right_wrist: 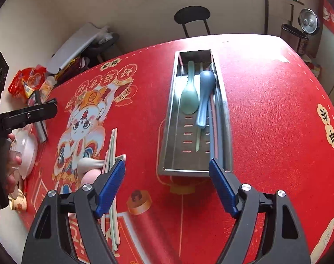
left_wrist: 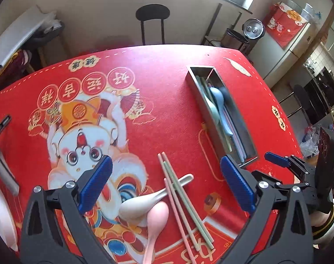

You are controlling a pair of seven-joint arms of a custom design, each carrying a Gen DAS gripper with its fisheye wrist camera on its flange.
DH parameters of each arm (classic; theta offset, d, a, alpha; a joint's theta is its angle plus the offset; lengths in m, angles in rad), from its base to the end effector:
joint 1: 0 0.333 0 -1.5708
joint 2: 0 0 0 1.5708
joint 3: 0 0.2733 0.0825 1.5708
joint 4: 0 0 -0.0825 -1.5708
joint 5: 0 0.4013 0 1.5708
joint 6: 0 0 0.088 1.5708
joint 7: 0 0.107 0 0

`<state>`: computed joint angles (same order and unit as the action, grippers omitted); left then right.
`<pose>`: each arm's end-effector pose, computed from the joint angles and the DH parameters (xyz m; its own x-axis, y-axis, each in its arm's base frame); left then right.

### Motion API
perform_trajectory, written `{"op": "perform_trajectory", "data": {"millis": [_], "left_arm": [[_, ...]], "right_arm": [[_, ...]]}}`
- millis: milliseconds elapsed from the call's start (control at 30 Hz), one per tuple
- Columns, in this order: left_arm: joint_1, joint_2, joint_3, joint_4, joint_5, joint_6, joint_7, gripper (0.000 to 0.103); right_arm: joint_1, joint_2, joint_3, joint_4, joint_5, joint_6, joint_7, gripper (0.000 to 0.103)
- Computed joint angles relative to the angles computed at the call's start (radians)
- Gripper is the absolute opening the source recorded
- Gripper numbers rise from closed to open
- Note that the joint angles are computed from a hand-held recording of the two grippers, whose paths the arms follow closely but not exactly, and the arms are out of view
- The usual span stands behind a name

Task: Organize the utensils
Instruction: 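Move both tools back over the utensil pile, then grasp a pink chopstick with the left tool while the right tool grasps a cream chopstick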

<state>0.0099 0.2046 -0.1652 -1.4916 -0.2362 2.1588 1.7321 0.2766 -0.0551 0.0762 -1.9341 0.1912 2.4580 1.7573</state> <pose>0.6628 -0.1032 0.5621 -0.2611 -0.9460 0.1923 -0.8727 0.1462 -0.4658 0.5694 0.2103 0.5258 0.1261 -0.9537 -0.2729 -0.8701 0.0258 -0.4921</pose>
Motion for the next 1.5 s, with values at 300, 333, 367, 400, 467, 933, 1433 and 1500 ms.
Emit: {"op": "perform_trajectory", "data": {"millis": [300, 333, 367, 400, 467, 933, 1433, 1500], "left_arm": [[-0.029, -0.344, 0.048, -0.542, -0.056, 0.237, -0.043, 0.097], [-0.038, -0.366, 0.053, -0.58, -0.047, 0.244, -0.058, 0.097], [-0.046, -0.383, 0.057, -0.613, -0.041, 0.249, -0.071, 0.097], [-0.055, -0.396, 0.064, -0.636, -0.046, 0.244, -0.08, 0.097], [-0.073, -0.405, 0.085, -0.66, -0.086, 0.206, -0.069, 0.097], [-0.087, -0.402, 0.095, -0.675, -0.059, 0.183, -0.141, 0.095], [-0.086, -0.35, 0.079, -0.622, -0.075, 0.14, -0.11, 0.065], [-0.086, -0.349, 0.078, -0.622, -0.08, 0.139, -0.104, 0.061]], "right_arm": [[0.06, 0.038, 0.029, -0.001, 0.114, -0.078, -0.192, 0.048], [0.063, 0.048, 0.03, 0.007, 0.117, -0.092, -0.2, 0.042], [0.065, 0.059, 0.031, 0.016, 0.123, -0.104, -0.208, 0.038], [0.067, 0.066, 0.031, 0.021, 0.13, -0.109, -0.216, 0.036], [0.071, 0.079, 0.033, 0.029, 0.138, -0.112, -0.225, 0.032], [0.09, 0.129, 0.038, 0.071, 0.118, -0.148, -0.225, 0.024], [0.106, 0.149, 0.04, 0.093, 0.018, -0.147, -0.204, 0.012], [0.104, 0.149, 0.036, 0.096, 0.013, -0.152, -0.188, 0.007]]}}
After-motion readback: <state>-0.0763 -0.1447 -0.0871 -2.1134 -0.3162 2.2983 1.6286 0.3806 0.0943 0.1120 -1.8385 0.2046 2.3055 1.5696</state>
